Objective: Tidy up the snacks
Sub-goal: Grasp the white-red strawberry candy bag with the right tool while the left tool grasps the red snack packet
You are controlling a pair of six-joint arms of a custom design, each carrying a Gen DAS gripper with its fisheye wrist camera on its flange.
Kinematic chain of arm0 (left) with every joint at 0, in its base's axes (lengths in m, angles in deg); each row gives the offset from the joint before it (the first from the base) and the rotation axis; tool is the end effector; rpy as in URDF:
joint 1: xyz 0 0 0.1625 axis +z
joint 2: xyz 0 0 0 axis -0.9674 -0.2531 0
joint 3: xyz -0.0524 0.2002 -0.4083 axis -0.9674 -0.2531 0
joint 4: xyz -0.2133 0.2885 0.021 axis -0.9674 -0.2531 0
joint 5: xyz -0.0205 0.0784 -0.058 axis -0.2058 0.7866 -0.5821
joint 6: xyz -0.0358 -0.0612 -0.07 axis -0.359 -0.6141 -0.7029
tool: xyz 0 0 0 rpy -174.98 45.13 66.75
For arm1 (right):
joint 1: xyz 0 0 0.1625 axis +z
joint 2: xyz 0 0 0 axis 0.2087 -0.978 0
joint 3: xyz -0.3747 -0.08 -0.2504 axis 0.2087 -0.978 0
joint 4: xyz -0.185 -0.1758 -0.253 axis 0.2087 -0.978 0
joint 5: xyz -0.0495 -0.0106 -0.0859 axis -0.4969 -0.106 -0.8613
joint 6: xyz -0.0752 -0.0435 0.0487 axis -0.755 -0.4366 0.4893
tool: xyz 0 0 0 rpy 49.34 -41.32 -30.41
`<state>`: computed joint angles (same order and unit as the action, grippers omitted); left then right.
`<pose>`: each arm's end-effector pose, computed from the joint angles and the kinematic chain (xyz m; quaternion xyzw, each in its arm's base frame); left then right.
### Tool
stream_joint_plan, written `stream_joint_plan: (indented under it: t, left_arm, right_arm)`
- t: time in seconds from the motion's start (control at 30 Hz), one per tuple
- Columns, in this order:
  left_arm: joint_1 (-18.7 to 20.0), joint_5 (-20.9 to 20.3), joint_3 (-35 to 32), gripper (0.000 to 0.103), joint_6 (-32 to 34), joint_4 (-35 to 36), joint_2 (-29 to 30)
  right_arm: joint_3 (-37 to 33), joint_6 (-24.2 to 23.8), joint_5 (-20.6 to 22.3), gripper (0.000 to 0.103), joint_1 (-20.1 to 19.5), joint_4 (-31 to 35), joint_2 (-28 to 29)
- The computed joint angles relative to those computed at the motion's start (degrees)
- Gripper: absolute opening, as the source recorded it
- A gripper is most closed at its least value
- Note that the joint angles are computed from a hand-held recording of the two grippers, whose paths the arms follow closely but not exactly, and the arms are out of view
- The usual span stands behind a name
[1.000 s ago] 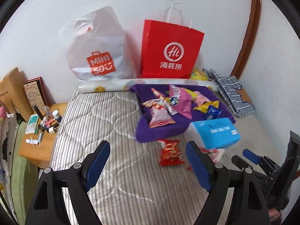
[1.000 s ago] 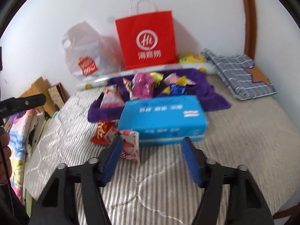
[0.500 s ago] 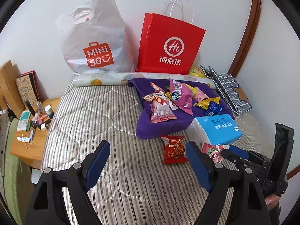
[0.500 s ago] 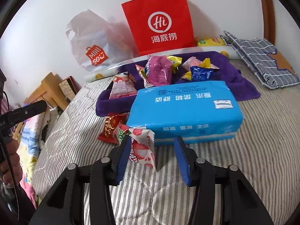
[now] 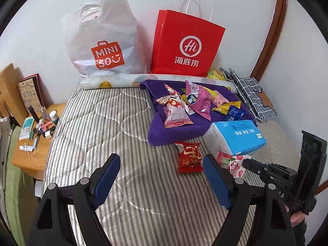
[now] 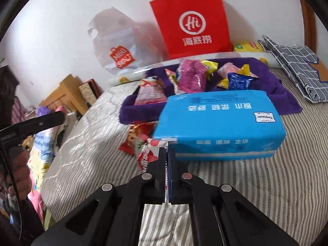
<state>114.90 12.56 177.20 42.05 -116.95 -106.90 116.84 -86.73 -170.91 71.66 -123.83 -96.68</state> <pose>-0.3148 -0.5208 0.1200 0.2264 0.8995 -0.2778 0.2499 0.0707 -0.4723 0.2583 0.1570 -0.9119 0.3426 0.1627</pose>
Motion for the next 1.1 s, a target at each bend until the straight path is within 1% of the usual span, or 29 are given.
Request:
stream_joint_plan:
  t: [0.13, 0.2, 0.3, 0.4, 0.43, 0.5, 0.6, 0.67, 0.77, 0.8, 0.9, 0.93, 0.97, 1.0, 1.03, 1.07, 1.1]
  left_arm:
    - [-1.0, 0.2, -0.1, 0.082, -1.0, 0.8, 0.2]
    - [-1.7, 0.6, 0.0, 0.082, -1.3, 1.2, 0.4]
    - [-2.6, 1.0, 0.1, 0.082, -1.8, 1.5, 0.7]
    - [-3.2, 0.7, 0.0, 0.082, -2.4, 1.9, 1.1]
    - [-3.3, 0.6, -0.1, 0.082, -2.5, 1.9, 1.3]
    - [-3.7, 0.2, -0.1, 0.082, -2.8, 2.1, 1.7]
    - [-4.1, -0.1, -0.3, 0.082, -3.1, 2.1, 2.4]
    - [-4.1, -0.5, -0.6, 0.082, -3.3, 2.2, 2.8]
    - [-4.2, -0.7, -0.6, 0.082, -4.2, 0.7, 3.5]
    - [-4.0, -1.2, -0.7, 0.082, -4.5, 0.5, 3.7]
    - [-3.6, -2.1, -1.2, 0.082, -5.7, 1.0, 4.4]
    - [-3.5, -2.3, -1.3, 0.082, -5.9, 1.1, 4.5]
    - [-3.4, -2.4, -1.4, 0.082, -6.0, 1.1, 4.7]
    - [-3.4, -2.4, -1.5, 0.082, -6.1, 1.3, 4.8]
    - [-3.3, -2.4, -1.6, 0.082, -6.3, 1.5, 4.9]
    - [-3.3, -2.4, -1.7, 0.082, -6.4, 1.7, 5.0]
    - [-3.2, -2.2, -1.8, 0.082, -6.6, 2.2, 5.0]
  right_arm:
    - [2.3, -1.2, -0.3, 0.001, -0.1, -3.1, -1.1]
    - [3.7, -0.7, 0.8, 0.001, -0.9, -3.0, -2.8]
    - [6.3, -0.6, 1.5, 0.001, -1.7, -4.7, -5.5]
    - [8.4, -1.0, 0.4, 0.001, -2.6, -7.5, -7.4]
    - [9.1, -0.8, 0.5, 0.001, -3.4, -7.9, -8.3]
    - [9.7, 0.0, 0.7, 0.001, -5.2, -7.7, -9.8]
    - [10.2, 1.6, -0.6, 0.001, -7.9, -6.3, -11.7]
    - [9.9, 2.0, -2.8, 0.001, -9.0, -3.8, -12.7]
    - [11.0, 0.4, -2.7, 0.002, -10.6, -3.7, -13.8]
    - [11.4, -0.2, -2.7, 0.004, -10.9, -3.4, -14.2]
    - [12.5, -1.8, -2.4, 0.004, -11.5, -3.7, -15.5]
    - [12.6, -2.4, -2.1, 0.007, -11.4, -3.9, -15.8]
    - [12.7, -3.4, -1.4, 0.011, -11.5, -3.8, -16.1]
    - [12.5, -4.4, -0.9, 0.027, -11.2, -3.9, -16.2]
    - [12.3, -5.3, -0.6, 0.048, -10.9, -4.2, -16.0]
    - [12.1, -6.8, -0.2, 0.054, -10.6, -5.5, -15.1]
    - [11.8, -7.5, -0.6, 0.055, -10.1, -6.2, -14.4]
